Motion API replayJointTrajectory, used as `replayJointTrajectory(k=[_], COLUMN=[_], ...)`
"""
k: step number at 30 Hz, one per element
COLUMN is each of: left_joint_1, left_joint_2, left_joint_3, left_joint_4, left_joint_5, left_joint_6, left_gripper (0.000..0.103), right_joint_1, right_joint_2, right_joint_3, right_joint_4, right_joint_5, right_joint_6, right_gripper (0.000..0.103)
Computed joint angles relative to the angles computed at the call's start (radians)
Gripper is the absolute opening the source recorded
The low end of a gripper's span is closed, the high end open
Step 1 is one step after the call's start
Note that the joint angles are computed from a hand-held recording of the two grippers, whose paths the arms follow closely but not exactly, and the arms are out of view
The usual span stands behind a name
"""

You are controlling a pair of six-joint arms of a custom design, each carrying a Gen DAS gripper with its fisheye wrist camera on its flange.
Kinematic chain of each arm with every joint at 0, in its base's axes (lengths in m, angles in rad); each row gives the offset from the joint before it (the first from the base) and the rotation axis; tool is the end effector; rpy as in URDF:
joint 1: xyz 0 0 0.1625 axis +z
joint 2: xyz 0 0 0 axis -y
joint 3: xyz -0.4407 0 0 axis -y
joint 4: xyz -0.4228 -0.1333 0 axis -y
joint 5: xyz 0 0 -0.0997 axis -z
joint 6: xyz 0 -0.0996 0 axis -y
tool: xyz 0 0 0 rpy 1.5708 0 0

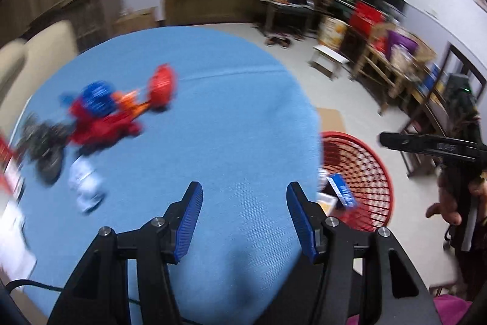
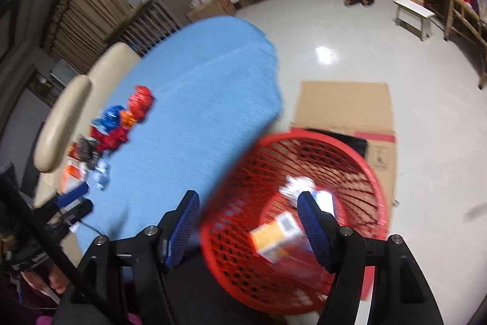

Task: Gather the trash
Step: 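Return both grippers to the table toward the bags and mask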

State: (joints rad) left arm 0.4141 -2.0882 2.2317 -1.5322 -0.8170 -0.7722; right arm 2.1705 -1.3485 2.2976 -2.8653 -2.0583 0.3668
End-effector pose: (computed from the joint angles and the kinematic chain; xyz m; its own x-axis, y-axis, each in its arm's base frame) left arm -0.1802 -0.2993 0.3956 -0.7571 0.2378 -0.6085 0.5195 0.7840 -0.3399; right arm 0.3351 -0.3366 0.1996 -0.9548 -0.0647 0.2900 -0.2021 0.8570 -0.4741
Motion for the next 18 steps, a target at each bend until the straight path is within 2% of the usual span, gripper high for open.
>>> replayJointTrajectory(k=[4, 7, 11, 18], left_joint_1=[-0.025, -0.062, -0.095, -0.122], left_joint_2=[-0.104, -0.161, -0.211, -0.273], left_joint_3=[-0.040, -0.084, -0.135, -0.177], left_joint_4=[0.220, 0.432, 0.641, 0.802], left_joint_5=[0.064, 0.118, 0.143, 0.138], left_joint_6=[-0.197, -0.384, -0.570, -0.732], left_gripper=[0.058, 0.058, 0.059, 0.060], right_joint_1=[0.042, 0.078, 0.117, 0.160], right_joint_2=[0.083, 0.146, 0.214, 0.277], right_joint_3=[-0.036, -0.093, -0.147, -0.215], right_joint_4=[-0.107, -0.084, -0.079, -0.043], right_joint_5=[0.039, 0.055, 0.083, 0.119], right_joint_6=[-0.021, -0.026, -0.046, -0.061], right_gripper=[0.070, 0.070, 0.070, 0.070])
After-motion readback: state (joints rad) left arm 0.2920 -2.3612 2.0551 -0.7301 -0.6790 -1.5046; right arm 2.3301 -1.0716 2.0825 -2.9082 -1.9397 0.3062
